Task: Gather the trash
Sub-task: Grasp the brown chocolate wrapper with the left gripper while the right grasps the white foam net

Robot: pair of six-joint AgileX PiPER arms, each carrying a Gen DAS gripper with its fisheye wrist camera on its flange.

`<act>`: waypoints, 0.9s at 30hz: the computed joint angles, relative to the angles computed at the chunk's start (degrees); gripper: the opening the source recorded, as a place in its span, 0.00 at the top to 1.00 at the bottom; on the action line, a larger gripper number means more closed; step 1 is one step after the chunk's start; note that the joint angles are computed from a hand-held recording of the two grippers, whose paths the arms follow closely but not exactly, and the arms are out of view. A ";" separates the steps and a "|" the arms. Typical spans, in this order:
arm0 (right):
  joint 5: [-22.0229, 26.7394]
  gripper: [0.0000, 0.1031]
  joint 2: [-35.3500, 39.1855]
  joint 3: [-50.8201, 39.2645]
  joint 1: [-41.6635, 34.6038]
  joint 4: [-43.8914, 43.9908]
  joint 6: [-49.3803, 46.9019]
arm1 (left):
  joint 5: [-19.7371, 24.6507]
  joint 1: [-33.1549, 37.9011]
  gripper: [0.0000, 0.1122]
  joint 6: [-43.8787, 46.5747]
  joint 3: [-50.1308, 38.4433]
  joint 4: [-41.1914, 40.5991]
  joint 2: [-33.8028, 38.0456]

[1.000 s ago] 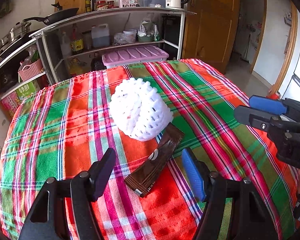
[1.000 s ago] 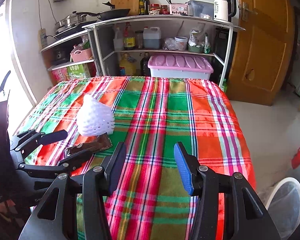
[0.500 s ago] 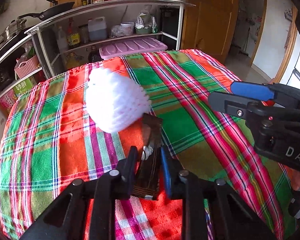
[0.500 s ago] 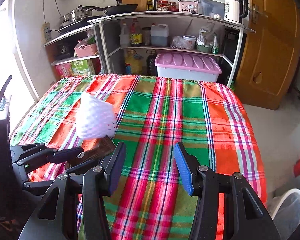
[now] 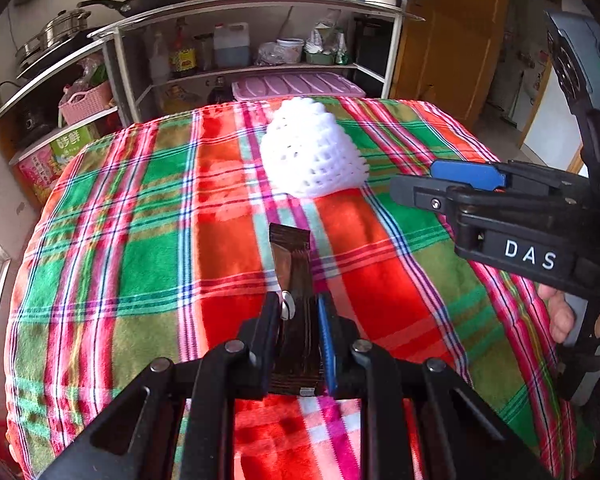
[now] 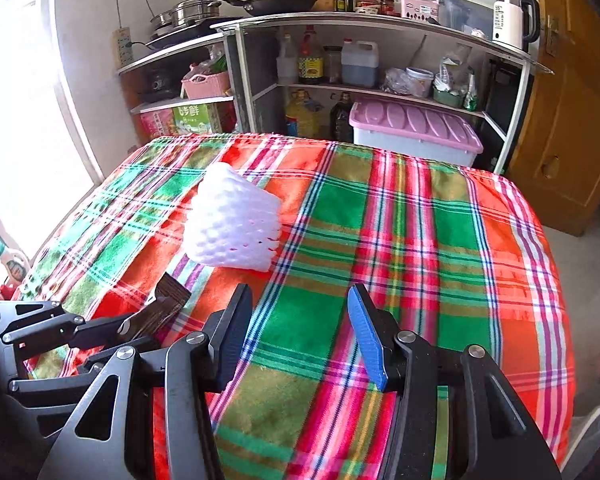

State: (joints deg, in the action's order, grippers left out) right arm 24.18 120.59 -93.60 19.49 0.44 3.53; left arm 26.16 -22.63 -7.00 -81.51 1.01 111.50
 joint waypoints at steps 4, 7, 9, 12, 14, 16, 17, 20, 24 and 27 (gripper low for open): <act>0.35 0.51 2.33 -3.16 0.39 9.13 -8.23 | 0.19 1.24 0.81 -8.11 0.51 6.11 -0.20; -0.21 0.51 3.28 -4.70 0.41 15.42 -13.22 | 0.42 2.43 0.80 -10.71 0.16 6.69 0.00; -1.05 0.50 3.78 -5.64 0.58 19.24 -15.51 | -0.14 2.80 0.80 -11.17 0.69 7.11 0.04; -0.21 0.46 6.00 -9.93 1.34 19.75 -15.29 | -0.88 3.05 0.80 -10.92 1.04 6.66 0.05; 3.08 0.45 9.32 -15.86 2.36 13.74 -9.40 | -1.29 3.47 0.80 -10.01 1.09 5.36 0.12; 6.65 0.45 12.72 -21.64 3.15 7.91 -2.95 | -1.70 3.79 0.80 -8.74 1.44 3.76 -0.05; 7.63 0.45 13.79 -23.18 3.10 6.86 -1.57 | -2.00 3.91 0.80 -8.30 1.89 3.18 -0.29; 9.65 0.45 16.05 -26.49 2.59 5.80 0.24 | -1.87 3.64 0.80 -9.57 1.65 4.63 -0.13; 10.46 0.45 16.76 -27.61 2.20 6.23 0.51 | -1.73 3.34 0.80 -10.81 1.08 5.50 0.26; 11.13 0.52 17.27 -28.74 2.89 3.14 2.37 | -1.67 3.37 0.80 -10.74 0.85 5.39 0.40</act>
State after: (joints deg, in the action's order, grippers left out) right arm 35.31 137.86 -122.34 22.38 3.58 5.90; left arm 24.49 -19.26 -17.74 -80.66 6.40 111.90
